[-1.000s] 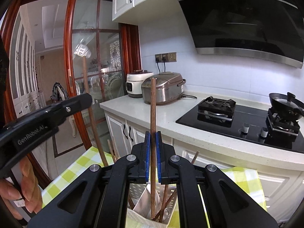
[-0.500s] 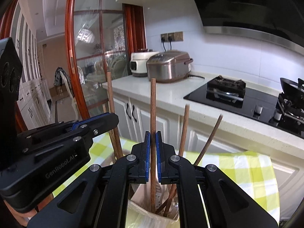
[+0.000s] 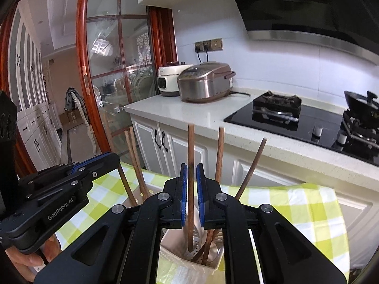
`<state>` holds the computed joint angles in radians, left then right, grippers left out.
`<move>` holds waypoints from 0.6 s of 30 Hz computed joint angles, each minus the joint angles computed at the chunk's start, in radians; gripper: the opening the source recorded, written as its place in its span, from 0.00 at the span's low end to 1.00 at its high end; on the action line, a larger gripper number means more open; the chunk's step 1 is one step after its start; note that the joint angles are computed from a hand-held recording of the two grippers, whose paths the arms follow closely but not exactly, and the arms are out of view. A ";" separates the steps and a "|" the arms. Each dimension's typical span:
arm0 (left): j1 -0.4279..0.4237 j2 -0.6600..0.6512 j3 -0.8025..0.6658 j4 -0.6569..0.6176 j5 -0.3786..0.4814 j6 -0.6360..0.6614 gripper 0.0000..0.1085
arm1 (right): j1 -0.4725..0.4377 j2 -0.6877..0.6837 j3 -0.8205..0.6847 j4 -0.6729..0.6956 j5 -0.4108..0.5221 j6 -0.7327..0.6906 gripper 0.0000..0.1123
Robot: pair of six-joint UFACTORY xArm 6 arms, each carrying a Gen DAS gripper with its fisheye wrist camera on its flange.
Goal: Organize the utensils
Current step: 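Open the left tool to release its chopstick while the right tool opens too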
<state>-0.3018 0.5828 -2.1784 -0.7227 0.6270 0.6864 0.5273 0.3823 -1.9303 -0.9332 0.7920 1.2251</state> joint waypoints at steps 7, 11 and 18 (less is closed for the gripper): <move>0.010 -0.179 0.226 -0.086 -0.104 0.132 0.30 | 0.054 -0.098 0.087 -0.085 0.040 0.066 0.11; 0.016 -0.316 0.407 -0.194 -0.179 0.269 0.48 | 0.111 -0.189 0.199 -0.153 0.067 0.158 0.16; 0.035 -0.533 0.714 -0.361 -0.268 0.476 0.79 | 0.216 -0.316 0.399 -0.240 0.143 0.333 0.41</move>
<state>-0.2666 0.0499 -1.4645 -1.0838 0.3591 1.1626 0.7436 0.0662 -1.5312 -1.1734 0.9351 1.5580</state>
